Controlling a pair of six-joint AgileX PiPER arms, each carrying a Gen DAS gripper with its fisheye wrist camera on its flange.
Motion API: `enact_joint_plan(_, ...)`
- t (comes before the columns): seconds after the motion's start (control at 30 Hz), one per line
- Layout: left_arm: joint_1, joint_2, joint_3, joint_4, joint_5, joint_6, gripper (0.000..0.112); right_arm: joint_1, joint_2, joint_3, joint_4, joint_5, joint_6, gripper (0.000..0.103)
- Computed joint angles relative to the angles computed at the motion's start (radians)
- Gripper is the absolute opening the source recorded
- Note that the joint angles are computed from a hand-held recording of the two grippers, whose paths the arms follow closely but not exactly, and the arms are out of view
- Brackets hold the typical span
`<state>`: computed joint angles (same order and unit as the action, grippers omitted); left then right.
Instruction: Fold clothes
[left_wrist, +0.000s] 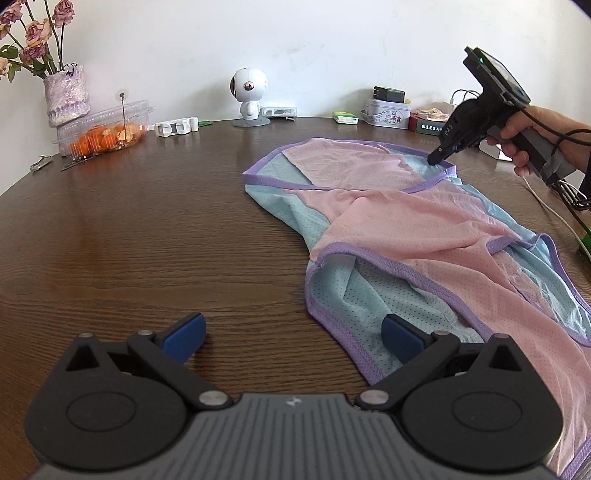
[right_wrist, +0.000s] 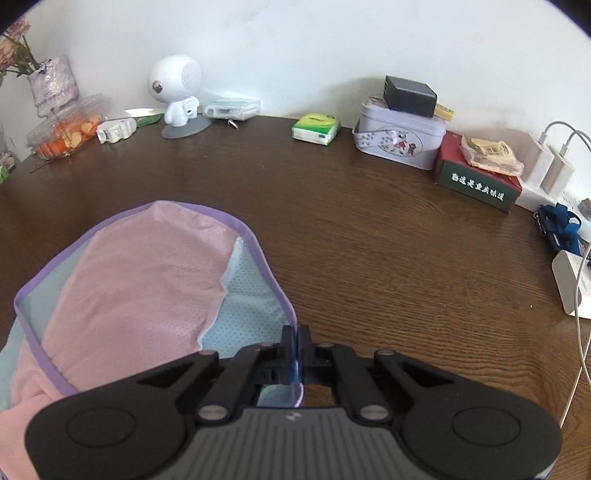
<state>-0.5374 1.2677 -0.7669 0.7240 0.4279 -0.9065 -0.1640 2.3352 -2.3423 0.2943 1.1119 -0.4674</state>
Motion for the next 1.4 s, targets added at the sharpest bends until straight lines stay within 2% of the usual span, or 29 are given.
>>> enact_joint_plan(0.07,0.005,-0.001,0.001,-0.005,-0.003,0.008,0.102,-0.01,-0.02,0.047,0.0,-0.05,-0.01,0.003)
enact_joint_plan(0.1,0.008,-0.002,0.002,-0.008,-0.005,0.013,0.102,-0.013,-0.032,0.071,0.003,-0.071,-0.016,0.016)
enact_joint_plan(0.13,0.01,-0.002,0.003,-0.011,-0.006,0.017,0.102,-0.016,-0.046,0.094,-0.002,-0.093,-0.015,0.038)
enact_joint_plan(0.2,0.01,-0.003,0.003,-0.011,-0.006,0.016,0.102,-0.025,-0.084,0.147,-0.007,-0.137,-0.015,0.061)
enact_joint_plan(0.27,0.009,-0.003,0.003,-0.01,-0.005,0.015,0.102,-0.047,-0.155,0.222,0.019,-0.172,-0.024,0.065)
enact_joint_plan(0.33,0.009,-0.003,0.003,-0.01,-0.005,0.015,0.102,-0.062,-0.283,0.401,0.041,-0.269,-0.059,0.081)
enact_joint_plan(0.37,0.01,-0.003,0.003,-0.01,-0.005,0.015,0.102,-0.073,-0.355,0.501,0.065,-0.323,-0.098,0.084)
enact_joint_plan(0.47,0.012,-0.004,0.004,-0.013,-0.007,0.019,0.102,-0.146,-0.571,0.801,0.273,-0.371,-0.377,0.094)
enact_joint_plan(0.5,0.014,-0.004,0.004,-0.014,-0.008,0.022,0.102,-0.178,-0.638,0.901,0.357,-0.37,-0.477,0.102)
enact_joint_plan(0.57,0.011,-0.004,0.003,-0.011,-0.005,0.016,0.102,-0.248,-0.758,1.101,0.526,-0.355,-0.661,0.103)
enact_joint_plan(0.7,0.012,-0.004,0.004,-0.01,-0.007,0.015,0.102,-0.405,-0.913,1.379,0.724,-0.237,-0.9,0.103)
enact_joint_plan(0.87,0.011,-0.004,0.004,-0.008,-0.005,0.013,0.102,-0.479,-1.084,1.644,0.858,-0.296,-1.115,0.103)
enact_joint_plan(0.97,0.01,-0.004,0.004,-0.006,-0.005,0.01,0.102,-0.526,-1.084,1.687,0.865,-0.266,-1.107,0.103)
enact_joint_plan(1.03,0.01,-0.004,0.004,-0.006,-0.006,0.01,0.102,-0.566,-1.073,1.713,0.887,-0.238,-1.161,0.103)
enact_joint_plan(1.13,0.009,-0.004,0.004,-0.003,-0.005,0.006,0.102,-0.549,-1.076,1.74,0.896,-0.293,-1.193,0.103)
enact_joint_plan(1.4,0.01,-0.003,0.006,-0.002,-0.007,0.006,0.102,-0.477,-1.087,1.722,0.861,-0.369,-1.171,0.103)
